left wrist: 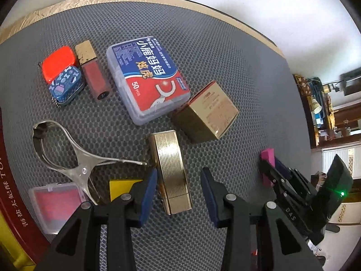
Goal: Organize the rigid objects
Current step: 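Grasp the gold ribbed tube with the left gripper while the right gripper holds the pink block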
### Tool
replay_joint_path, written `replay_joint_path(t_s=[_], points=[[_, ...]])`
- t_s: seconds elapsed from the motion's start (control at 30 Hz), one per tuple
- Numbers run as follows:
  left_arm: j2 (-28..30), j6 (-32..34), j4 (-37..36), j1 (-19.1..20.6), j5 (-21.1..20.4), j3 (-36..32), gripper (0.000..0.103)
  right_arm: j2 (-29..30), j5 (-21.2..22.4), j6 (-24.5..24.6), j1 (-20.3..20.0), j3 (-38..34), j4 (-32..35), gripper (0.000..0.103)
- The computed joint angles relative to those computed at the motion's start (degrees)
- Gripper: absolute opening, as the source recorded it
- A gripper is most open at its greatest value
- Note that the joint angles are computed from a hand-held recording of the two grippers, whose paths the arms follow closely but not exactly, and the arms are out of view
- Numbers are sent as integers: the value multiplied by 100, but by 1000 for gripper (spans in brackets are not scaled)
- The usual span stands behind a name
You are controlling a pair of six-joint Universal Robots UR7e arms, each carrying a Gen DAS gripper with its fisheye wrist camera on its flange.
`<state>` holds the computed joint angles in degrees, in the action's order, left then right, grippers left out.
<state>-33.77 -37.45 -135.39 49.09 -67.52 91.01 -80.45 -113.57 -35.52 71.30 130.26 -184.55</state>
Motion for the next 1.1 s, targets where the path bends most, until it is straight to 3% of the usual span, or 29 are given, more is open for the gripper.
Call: replay_joint_path(t_s=[0.2,0.47,0.57,0.67,0.73,0.93,1.1], points=[[245,-325,791,-132,188,-435,41,-55,53,-1,-42,-5,61,27],[525,-343,999,-342,656,-640,41,-104,132,112,-68,-8,157,27],[1047,-440,2020,-435,638,-1483,41,-143,165,119,-88,0,198,27],[1465,-136,2851,-459,483,-2146,45,-186,196,154,-108,1,260,27],[1475,-237,2723,-474,452,-2110,50,-221,230,190,-122,7,309,27],[1055,-689,1051,-298,-20,-1255,55,-278,261,217,-144,48,312,27],[1210,-584,1334,-404,150,-1452,55,-267,234,253,-119,52,298,28]])
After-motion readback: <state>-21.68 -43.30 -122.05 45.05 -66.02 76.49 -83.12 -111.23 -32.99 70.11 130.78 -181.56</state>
